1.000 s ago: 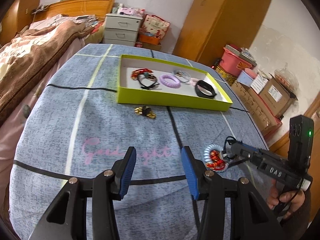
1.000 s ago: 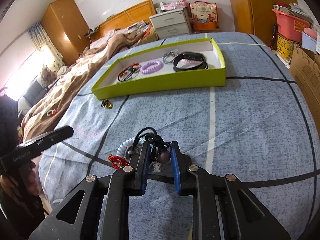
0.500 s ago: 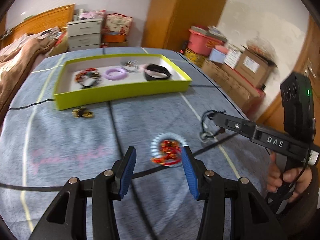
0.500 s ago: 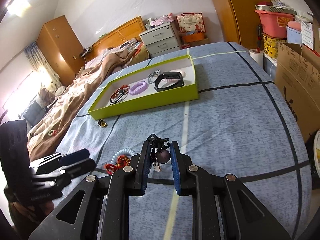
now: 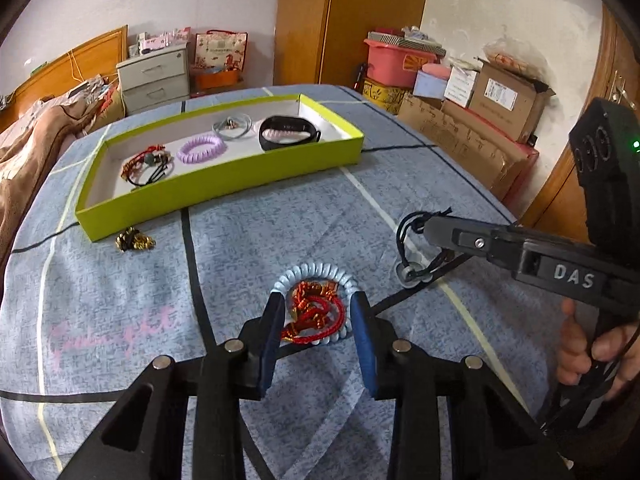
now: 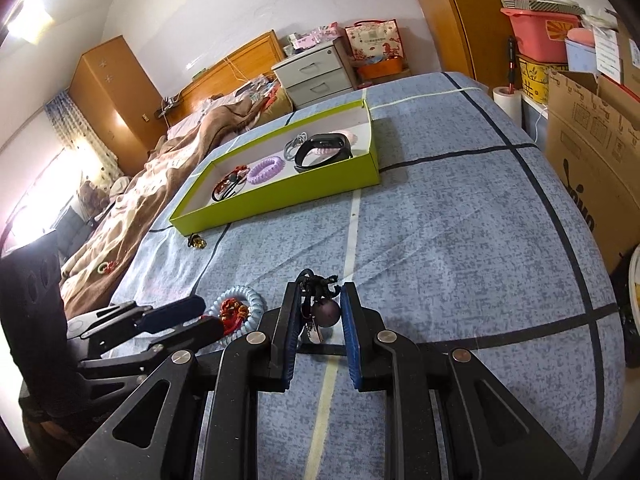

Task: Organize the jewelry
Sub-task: 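Grasp the red tassel beside the blue-white coil with the left tool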

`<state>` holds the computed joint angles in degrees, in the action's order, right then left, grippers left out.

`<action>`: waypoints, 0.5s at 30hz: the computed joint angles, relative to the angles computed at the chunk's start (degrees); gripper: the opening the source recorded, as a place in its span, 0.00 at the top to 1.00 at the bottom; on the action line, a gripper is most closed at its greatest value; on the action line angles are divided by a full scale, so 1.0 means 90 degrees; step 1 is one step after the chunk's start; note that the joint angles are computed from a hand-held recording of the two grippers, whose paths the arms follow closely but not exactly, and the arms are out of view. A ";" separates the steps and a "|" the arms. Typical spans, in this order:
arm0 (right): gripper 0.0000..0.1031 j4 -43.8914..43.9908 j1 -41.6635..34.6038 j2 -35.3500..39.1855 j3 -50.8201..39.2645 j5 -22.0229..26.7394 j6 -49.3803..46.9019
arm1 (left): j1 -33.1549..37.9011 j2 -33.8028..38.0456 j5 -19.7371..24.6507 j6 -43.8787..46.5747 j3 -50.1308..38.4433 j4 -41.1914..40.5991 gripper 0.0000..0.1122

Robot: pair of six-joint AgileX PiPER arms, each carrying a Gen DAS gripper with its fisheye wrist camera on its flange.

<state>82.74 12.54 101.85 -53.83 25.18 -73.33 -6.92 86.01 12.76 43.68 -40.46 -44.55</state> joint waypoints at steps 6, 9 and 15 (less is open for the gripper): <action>0.80 -0.0020 0.0006 0.0047 -0.0021 0.0046 -0.0003 | -0.0290 0.0077 -0.0285 -0.1489 -0.0031 0.1513 0.71; 0.80 -0.0046 0.0020 0.0071 -0.0052 0.0051 0.0011 | -0.0375 0.0069 -0.0309 -0.2017 -0.0053 0.2087 0.77; 0.80 -0.0060 0.0044 0.0041 -0.0039 0.0004 0.0028 | -0.0421 0.0068 -0.0264 -0.2341 -0.0088 0.2503 0.84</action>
<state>82.20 12.94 102.22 -54.17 25.21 -73.08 -10.70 86.63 10.38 22.62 -41.26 -22.02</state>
